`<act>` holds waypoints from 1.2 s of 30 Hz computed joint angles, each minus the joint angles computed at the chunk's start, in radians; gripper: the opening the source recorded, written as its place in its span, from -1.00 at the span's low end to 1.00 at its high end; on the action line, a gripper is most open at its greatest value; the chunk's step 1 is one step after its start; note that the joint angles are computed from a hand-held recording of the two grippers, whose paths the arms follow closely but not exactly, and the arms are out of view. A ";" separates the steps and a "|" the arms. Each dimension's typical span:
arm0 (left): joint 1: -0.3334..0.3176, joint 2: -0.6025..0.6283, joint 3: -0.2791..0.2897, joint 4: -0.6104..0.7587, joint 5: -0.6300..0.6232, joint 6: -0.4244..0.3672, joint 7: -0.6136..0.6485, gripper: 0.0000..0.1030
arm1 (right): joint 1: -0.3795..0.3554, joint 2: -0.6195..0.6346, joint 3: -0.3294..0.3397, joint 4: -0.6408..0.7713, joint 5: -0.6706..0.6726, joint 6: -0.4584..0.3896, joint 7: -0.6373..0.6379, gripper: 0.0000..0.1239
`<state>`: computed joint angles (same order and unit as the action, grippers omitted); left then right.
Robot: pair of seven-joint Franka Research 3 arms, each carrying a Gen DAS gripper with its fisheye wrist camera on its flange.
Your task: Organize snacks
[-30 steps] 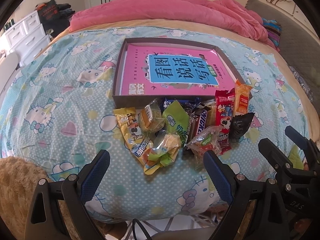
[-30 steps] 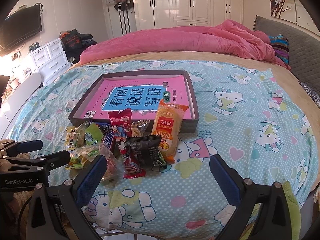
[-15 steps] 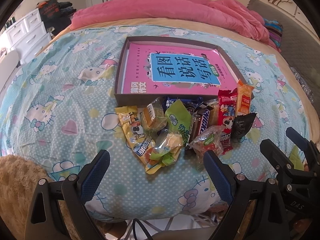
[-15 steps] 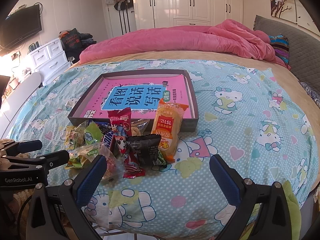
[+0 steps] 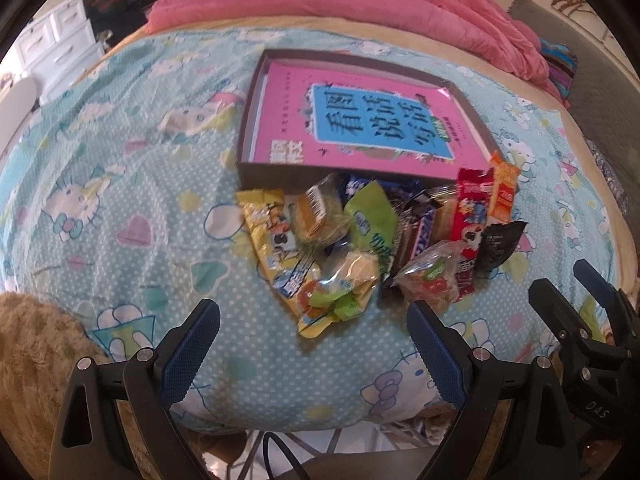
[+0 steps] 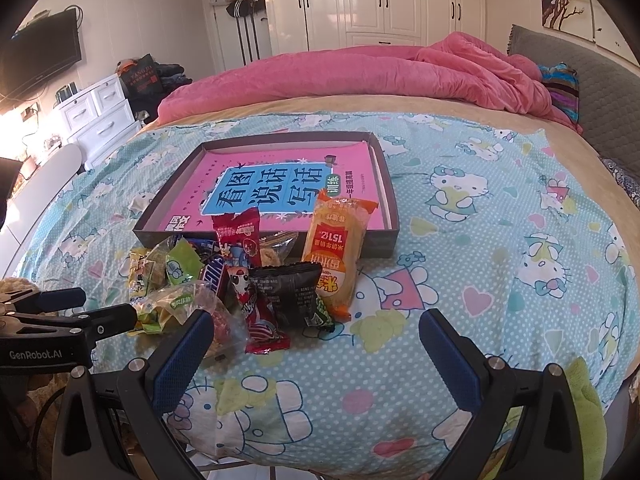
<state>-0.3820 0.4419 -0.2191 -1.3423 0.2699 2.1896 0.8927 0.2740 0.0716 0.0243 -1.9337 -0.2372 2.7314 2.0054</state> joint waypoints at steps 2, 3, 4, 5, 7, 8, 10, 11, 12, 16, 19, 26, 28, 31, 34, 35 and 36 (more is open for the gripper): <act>0.009 0.006 -0.003 0.003 -0.022 -0.014 -0.001 0.85 | 0.000 0.002 0.002 0.000 0.011 0.000 -0.012 0.66; 0.014 0.008 -0.005 0.003 -0.034 -0.019 0.000 0.85 | 0.000 0.003 0.002 -0.001 0.016 0.001 -0.017 0.66; 0.017 0.009 -0.006 0.003 -0.044 -0.023 -0.002 0.85 | 0.000 0.004 0.002 0.000 0.021 -0.001 -0.022 0.66; 0.021 0.011 -0.007 0.003 -0.054 -0.026 -0.004 0.85 | 0.000 0.005 0.003 0.001 0.026 -0.003 -0.026 0.66; 0.032 0.008 -0.012 -0.007 -0.079 -0.016 -0.002 0.85 | -0.001 0.009 0.002 0.004 0.038 -0.006 -0.035 0.66; 0.038 0.008 -0.017 -0.011 -0.092 -0.006 0.006 0.85 | -0.001 0.010 0.001 0.005 0.042 -0.008 -0.037 0.66; 0.044 0.012 -0.026 -0.011 -0.112 0.010 0.029 0.84 | -0.001 0.015 0.000 0.009 0.049 -0.012 -0.040 0.66; 0.047 0.013 -0.033 -0.012 -0.123 0.024 0.049 0.84 | -0.001 0.018 -0.001 0.012 0.051 -0.016 -0.041 0.66; 0.049 0.013 -0.040 -0.012 -0.135 0.037 0.069 0.84 | 0.000 0.021 -0.003 0.015 0.049 -0.022 -0.039 0.66; 0.062 0.031 -0.078 -0.007 -0.207 0.102 0.190 0.82 | 0.001 0.033 -0.011 0.027 0.033 -0.037 -0.025 0.66; 0.055 0.075 -0.086 0.050 -0.248 0.084 0.238 0.64 | -0.003 0.046 -0.014 0.039 0.046 -0.048 -0.043 0.66; 0.024 0.171 -0.075 0.174 -0.276 0.032 0.271 0.19 | -0.010 0.079 -0.019 0.063 0.092 -0.028 -0.119 0.60; 0.016 0.179 -0.073 0.182 -0.275 0.038 0.276 0.16 | -0.016 0.093 -0.013 0.079 0.126 -0.026 -0.172 0.37; 0.004 0.193 -0.065 0.204 -0.263 0.035 0.277 0.11 | -0.022 0.113 -0.004 0.101 0.191 -0.033 -0.250 0.25; -0.002 0.220 -0.066 0.245 -0.264 0.014 0.283 -0.05 | -0.017 0.131 -0.002 0.117 0.228 -0.033 -0.299 0.08; -0.007 0.233 -0.065 0.265 -0.262 0.005 0.286 -0.06 | -0.018 0.135 0.000 0.121 0.243 -0.030 -0.317 0.04; -0.016 0.253 -0.062 0.295 -0.257 -0.008 0.285 -0.07 | -0.023 0.139 0.007 0.123 0.273 -0.024 -0.352 -0.06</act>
<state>-0.3980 0.6946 -0.2810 -1.0475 0.0129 2.1813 1.1774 0.2509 0.2104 0.0318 -1.8105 0.0359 2.7072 1.6537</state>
